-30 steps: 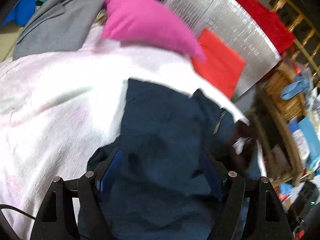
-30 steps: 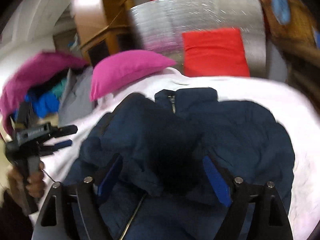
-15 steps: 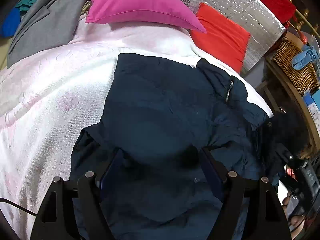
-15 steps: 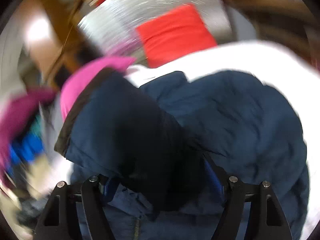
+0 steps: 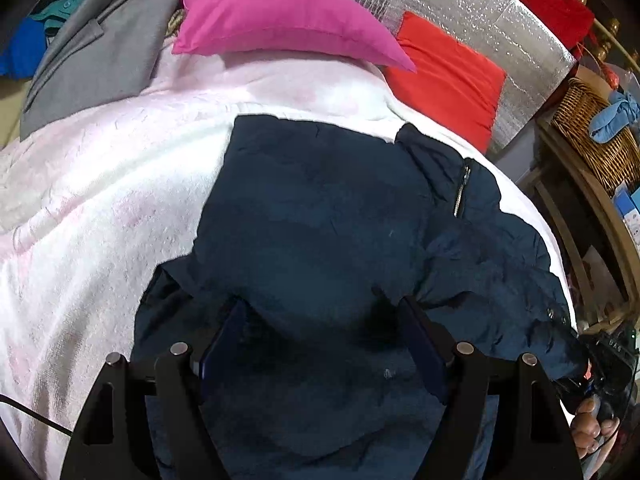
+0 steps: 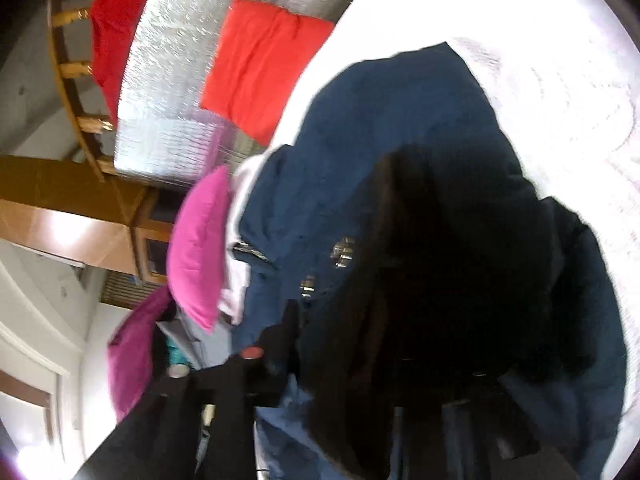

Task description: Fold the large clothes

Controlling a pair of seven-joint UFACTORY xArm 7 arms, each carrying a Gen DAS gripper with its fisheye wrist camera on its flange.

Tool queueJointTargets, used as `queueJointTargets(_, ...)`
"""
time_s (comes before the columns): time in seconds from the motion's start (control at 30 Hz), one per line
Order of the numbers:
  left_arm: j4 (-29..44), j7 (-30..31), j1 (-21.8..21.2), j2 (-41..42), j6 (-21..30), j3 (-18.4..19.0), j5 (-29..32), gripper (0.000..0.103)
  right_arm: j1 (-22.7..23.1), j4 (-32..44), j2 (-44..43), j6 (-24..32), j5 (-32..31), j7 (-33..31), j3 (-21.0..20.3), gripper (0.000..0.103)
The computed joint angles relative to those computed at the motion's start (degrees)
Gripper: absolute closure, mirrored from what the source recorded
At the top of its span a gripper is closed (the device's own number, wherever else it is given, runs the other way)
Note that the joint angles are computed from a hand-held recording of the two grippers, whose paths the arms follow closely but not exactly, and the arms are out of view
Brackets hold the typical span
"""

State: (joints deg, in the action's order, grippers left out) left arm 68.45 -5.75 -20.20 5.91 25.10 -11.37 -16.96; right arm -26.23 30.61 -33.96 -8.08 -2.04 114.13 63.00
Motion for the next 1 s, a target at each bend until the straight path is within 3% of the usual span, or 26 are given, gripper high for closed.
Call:
queueJointTargets(0.03, -0.1, -0.9, -0.2, -0.1, -0.4, 0.2, 1.0, 0.024, 0.6, 0.6, -0.2, 1.8, -0.6, -0.9, -0.6, 0.087)
queueJointTargets(0.1, -0.4, -2.1, -0.4, -0.4, -1.6, 0.3, 2.1, 0.024, 1.2, 2.7, -1.5, 7.0, -2.9, -3.1, -1.9, 0.089)
queueJointTargets(0.23, -0.5, -3.2, -0.8, -0.5, -2.5, 0.2, 3.9, 0.024, 1.4, 6.7, -6.3, 15.4, -9.0, -5.4, -3.6, 0.09)
queueJointTargets(0.33, 0.3, -4.3, -1.4, 0.3, -1.3, 0.4, 7.4, 0.024, 1.6, 8.1, -5.1, 19.1, -12.1, -6.6, -4.2, 0.09)
queueJointTargets(0.47, 2.1, -6.1, -2.1, 1.9, 2.0, 0.6, 11.2, 0.024, 4.1, 8.2, 2.6, 21.5, -14.0, -7.7, -6.8, 0.087)
queueJointTargets(0.57, 2.2, -6.7, -2.3, 1.9, 2.2, 0.7, 12.5, 0.024, 7.2, 5.8, 4.7, 18.3, -14.4, -6.3, -10.1, 0.086)
queueJointTargets(0.67, 2.4, -7.4, -2.3, 2.2, 2.1, 0.7, 13.2, 0.024, 10.7, 4.7, 4.9, 16.2, -15.0, -4.9, -13.6, 0.066)
queueJointTargets(0.7, 2.1, -7.9, -2.5, 2.1, 1.8, 0.8, 13.7, 0.024, 11.5, 4.3, 5.1, 14.6, -15.5, -4.5, -14.3, 0.042)
queueJointTargets(0.73, 1.8, -8.5, -2.7, 2.0, 1.5, 0.9, 14.5, 0.024, 12.2, 3.7, 5.0, 13.4, -15.9, -4.2, -14.9, 0.028)
queueJointTargets(0.8, 1.7, -9.8, -3.1, 1.9, 1.1, 1.0, 16.5, 0.024, 13.1, 4.7, 6.0, 13.8, -17.0, -5.6, -15.2, 0.029)
queueJointTargets(0.87, 1.3, -11.3, -3.5, 1.7, 0.6, 1.2, 18.3, 0.024, 14.9, 8.0, 9.6, 18.6, -18.6, -8.4, -16.0, 0.046)
queueJointTargets(0.9, 1.2, -11.5, -3.5, 1.6, 0.5, 1.2, 18.8, 0.024, 16.3, 9.1, 11.0, 21.0, -19.2, -9.6, -16.8, 0.065)
queueJointTargets(1.0, 1.0, -13.3, -3.9, 1.6, 0.1, 1.4, 21.5, 0.024, 18.0, 9.5, 12.0, 23.0, -21.2, -8.9, -18.1, 0.078)
